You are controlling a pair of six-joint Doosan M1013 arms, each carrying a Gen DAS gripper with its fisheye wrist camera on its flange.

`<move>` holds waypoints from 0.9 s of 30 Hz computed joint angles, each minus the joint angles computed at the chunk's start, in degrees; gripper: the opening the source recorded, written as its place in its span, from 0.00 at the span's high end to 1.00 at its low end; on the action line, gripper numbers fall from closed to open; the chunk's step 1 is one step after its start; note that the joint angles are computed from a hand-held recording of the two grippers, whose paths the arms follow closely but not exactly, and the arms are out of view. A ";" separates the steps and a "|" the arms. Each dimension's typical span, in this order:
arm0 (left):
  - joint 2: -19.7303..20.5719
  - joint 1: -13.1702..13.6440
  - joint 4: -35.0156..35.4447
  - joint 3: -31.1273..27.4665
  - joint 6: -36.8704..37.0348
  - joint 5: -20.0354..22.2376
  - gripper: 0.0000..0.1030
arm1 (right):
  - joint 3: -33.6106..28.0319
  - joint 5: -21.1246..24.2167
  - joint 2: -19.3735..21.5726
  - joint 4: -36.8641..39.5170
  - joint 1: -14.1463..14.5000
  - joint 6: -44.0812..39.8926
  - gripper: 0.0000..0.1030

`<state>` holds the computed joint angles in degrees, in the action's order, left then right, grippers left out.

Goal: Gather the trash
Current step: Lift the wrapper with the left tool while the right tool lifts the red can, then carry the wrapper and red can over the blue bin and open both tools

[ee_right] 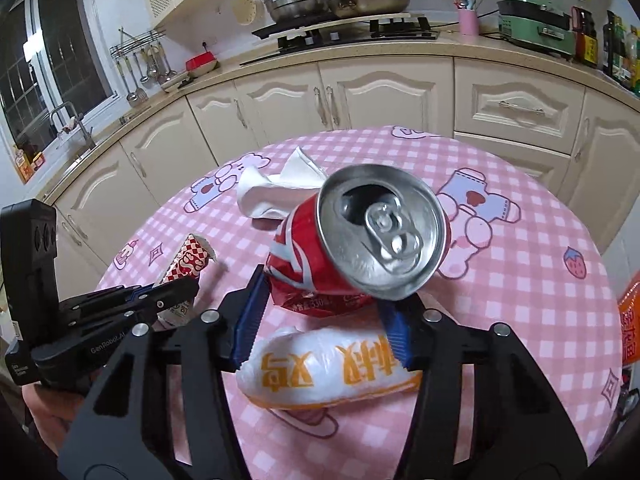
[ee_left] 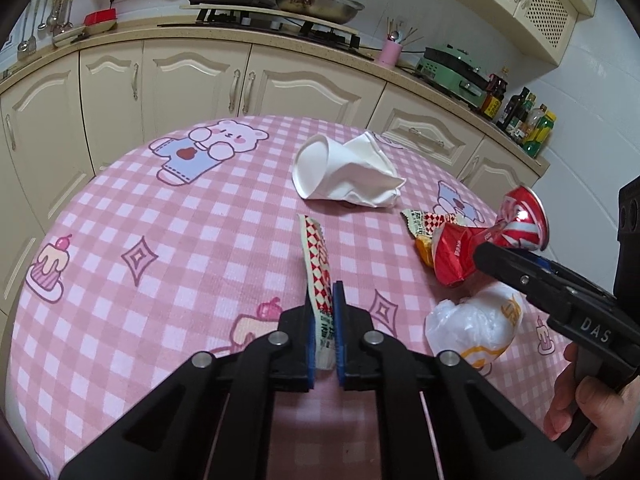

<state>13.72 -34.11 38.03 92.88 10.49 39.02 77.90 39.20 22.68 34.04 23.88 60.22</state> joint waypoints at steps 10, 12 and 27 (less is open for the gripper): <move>0.07 0.23 -0.83 0.01 0.70 -0.80 0.93 | 0.95 -3.08 -0.07 3.00 0.18 2.58 0.23; -0.12 0.13 0.01 0.28 -0.02 -1.31 0.93 | 0.32 -2.13 0.32 2.46 0.23 2.76 0.34; -2.03 -3.23 10.13 1.62 -9.46 -0.52 0.95 | 2.66 0.66 -3.22 22.56 -3.77 -13.49 0.37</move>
